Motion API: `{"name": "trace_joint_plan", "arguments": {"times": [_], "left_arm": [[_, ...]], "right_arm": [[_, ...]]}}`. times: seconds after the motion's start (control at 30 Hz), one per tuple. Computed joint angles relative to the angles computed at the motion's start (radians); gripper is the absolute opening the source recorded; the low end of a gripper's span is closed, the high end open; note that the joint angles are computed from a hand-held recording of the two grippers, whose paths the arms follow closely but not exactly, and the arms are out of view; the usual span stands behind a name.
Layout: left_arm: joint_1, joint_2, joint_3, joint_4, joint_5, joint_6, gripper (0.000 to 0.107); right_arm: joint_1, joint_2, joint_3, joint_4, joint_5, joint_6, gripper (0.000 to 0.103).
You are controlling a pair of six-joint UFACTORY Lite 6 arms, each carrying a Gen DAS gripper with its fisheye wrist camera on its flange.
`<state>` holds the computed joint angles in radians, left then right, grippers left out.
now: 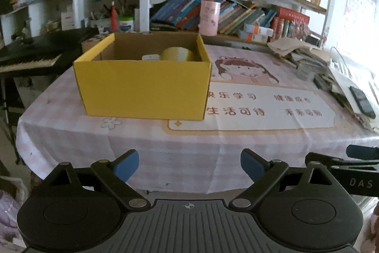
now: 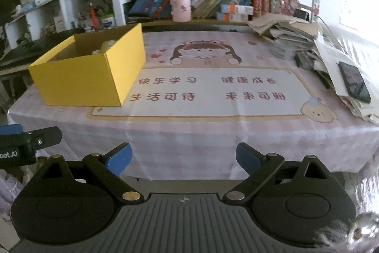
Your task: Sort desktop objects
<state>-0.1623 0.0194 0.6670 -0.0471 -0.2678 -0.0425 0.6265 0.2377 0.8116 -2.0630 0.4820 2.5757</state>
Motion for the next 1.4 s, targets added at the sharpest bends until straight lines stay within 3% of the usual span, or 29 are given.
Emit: {"name": "trace_joint_plan", "arguments": {"times": [0.47,0.67,0.93,1.4], "left_arm": [[-0.03,0.045,0.051,-0.225,0.038,0.218,0.103],[-0.015,0.052,0.062,-0.154,0.059,0.147,0.103],[-0.019,0.072,0.08,-0.283,0.074,0.263,0.103],[-0.022,0.073,0.081,-0.224,0.079,0.202,0.103]], "right_arm": [[0.001,-0.009,-0.013,0.001,0.013,0.011,0.095],[0.003,-0.008,-0.01,0.011,0.012,0.004,0.095],[0.002,-0.008,-0.01,0.009,0.011,0.005,0.095],[-0.006,0.021,0.014,-0.001,-0.003,0.011,0.095]]}}
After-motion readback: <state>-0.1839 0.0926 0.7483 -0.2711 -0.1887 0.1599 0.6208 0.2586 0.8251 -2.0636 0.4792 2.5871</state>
